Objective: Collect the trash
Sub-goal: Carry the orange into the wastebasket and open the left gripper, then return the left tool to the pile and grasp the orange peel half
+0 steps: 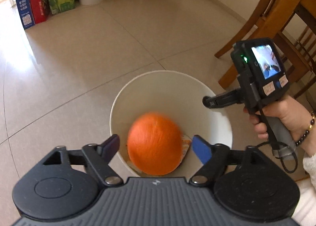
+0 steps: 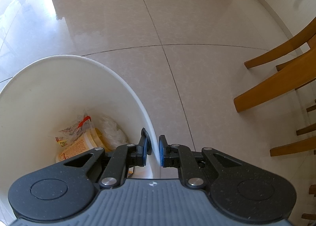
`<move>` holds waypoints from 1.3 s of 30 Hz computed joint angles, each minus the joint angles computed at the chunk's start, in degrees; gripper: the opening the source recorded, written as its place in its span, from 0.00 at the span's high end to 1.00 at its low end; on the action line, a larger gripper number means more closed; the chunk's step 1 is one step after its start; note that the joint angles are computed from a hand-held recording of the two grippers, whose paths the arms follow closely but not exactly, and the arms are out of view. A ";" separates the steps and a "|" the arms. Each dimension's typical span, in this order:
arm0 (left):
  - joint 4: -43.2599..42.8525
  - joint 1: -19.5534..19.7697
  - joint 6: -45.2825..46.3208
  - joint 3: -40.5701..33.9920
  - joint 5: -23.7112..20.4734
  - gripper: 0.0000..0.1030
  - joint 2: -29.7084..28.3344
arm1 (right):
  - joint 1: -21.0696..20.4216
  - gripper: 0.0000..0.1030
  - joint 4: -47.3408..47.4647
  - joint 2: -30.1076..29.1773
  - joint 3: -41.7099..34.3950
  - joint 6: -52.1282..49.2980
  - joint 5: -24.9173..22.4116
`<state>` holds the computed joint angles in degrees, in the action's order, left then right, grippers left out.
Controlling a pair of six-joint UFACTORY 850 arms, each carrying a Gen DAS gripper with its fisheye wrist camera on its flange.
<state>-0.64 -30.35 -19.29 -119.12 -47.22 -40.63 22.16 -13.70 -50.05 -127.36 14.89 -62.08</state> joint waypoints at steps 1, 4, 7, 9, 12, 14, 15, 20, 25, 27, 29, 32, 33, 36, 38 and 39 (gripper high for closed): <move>0.20 0.01 -0.22 0.13 0.27 0.21 0.09 | -0.06 0.86 0.14 0.07 0.11 -0.04 0.09; 1.53 0.45 -1.73 0.89 0.58 0.19 0.47 | -0.18 0.86 0.32 0.31 0.54 -0.24 0.42; 3.21 0.78 -3.66 1.53 0.67 0.19 0.93 | -0.23 0.86 0.38 0.45 0.81 -0.27 0.56; 3.70 1.10 -4.53 2.78 1.11 0.18 1.63 | -0.28 0.86 0.44 0.50 0.90 -0.26 0.62; 4.39 1.65 -6.00 4.82 1.56 0.18 2.81 | -0.26 0.86 0.40 0.51 0.92 -0.23 0.64; 5.34 1.96 -7.27 6.15 1.96 0.18 3.52 | -0.21 0.86 0.23 0.50 0.90 -0.24 0.60; 5.95 2.10 -8.02 6.96 2.30 0.18 3.98 | -0.20 0.86 0.26 0.47 0.85 -0.21 0.57; 8.47 3.12 -12.19 10.53 3.15 0.14 5.68 | -0.09 0.86 0.04 0.35 0.61 -0.27 0.41; 10.85 4.57 -16.23 14.11 3.19 0.14 7.10 | -0.04 0.86 -0.06 0.27 0.39 -0.32 0.28; 12.08 5.30 -17.79 15.62 2.72 0.14 7.55 | 0.05 0.86 -0.18 0.38 0.59 -0.33 0.41; 13.18 6.14 -19.29 17.15 2.23 0.13 7.89 | 0.13 0.86 -0.35 0.47 0.77 -0.29 0.51; 14.89 7.60 -22.12 19.99 1.69 0.13 8.37 | 0.21 0.86 -0.51 0.45 0.80 -0.12 0.49; 14.82 8.23 -22.68 21.02 1.70 0.12 8.47 | 0.24 0.86 -0.59 0.49 0.89 -0.16 0.56; 13.24 10.23 -23.75 24.05 2.29 0.08 8.49 | 0.31 0.86 -0.77 0.53 0.98 -0.06 0.58; 10.54 11.83 -22.74 26.00 3.07 0.08 8.18 | 0.35 0.86 -0.82 0.57 1.07 -0.04 0.62; 10.00 12.40 -22.68 26.71 3.24 0.08 7.95 | 0.38 0.86 -0.87 0.60 1.14 0.01 0.66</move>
